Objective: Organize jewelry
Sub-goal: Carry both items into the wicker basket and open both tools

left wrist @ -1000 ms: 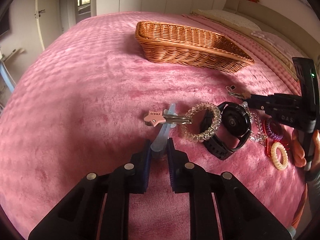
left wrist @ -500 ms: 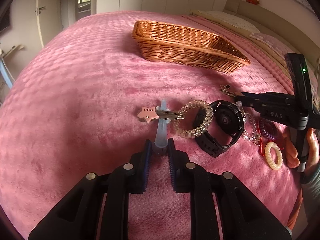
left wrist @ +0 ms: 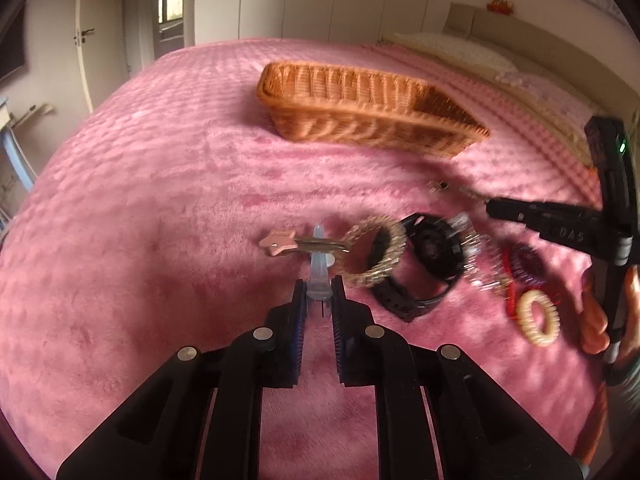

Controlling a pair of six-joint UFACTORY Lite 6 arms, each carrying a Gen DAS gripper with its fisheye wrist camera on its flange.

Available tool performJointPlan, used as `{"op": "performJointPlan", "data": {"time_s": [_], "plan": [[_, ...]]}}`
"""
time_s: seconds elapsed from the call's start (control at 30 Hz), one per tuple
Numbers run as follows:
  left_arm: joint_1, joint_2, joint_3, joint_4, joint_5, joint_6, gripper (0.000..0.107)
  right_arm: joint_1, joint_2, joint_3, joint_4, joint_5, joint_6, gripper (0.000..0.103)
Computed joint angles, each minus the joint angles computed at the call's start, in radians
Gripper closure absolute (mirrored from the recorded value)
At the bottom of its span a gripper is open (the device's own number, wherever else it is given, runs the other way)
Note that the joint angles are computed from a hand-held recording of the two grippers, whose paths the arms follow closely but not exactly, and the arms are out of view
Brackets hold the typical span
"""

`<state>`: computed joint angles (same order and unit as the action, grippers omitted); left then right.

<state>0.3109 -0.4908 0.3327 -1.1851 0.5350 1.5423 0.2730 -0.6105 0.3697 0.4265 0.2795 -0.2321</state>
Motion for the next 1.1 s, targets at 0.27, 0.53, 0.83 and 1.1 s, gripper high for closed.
{"op": "performJointPlan", "data": {"time_s": [0.27,0.53,0.83,1.1], "plan": [[0.154,-0.238,0.071,0.053,0.327,-0.114,0.096,-0.023,-0.241,0.065,-0.111,0.156,0.137,0.084],[-0.163,0.074,0.380,-0.149,0.078,-0.103,0.096,-0.069,0.158,0.415,-0.022,0.029,0.000,0.084],[-0.394,0.754,0.944,-0.187,-0.217,-0.168,0.096,-0.125,0.780,0.858,0.041,0.037,-0.036,0.084],[-0.416,1.063,1.226,0.181,-0.216,-0.565,0.096,-0.117,1.039,1.079,-0.206,0.130,0.209,0.084]]}}
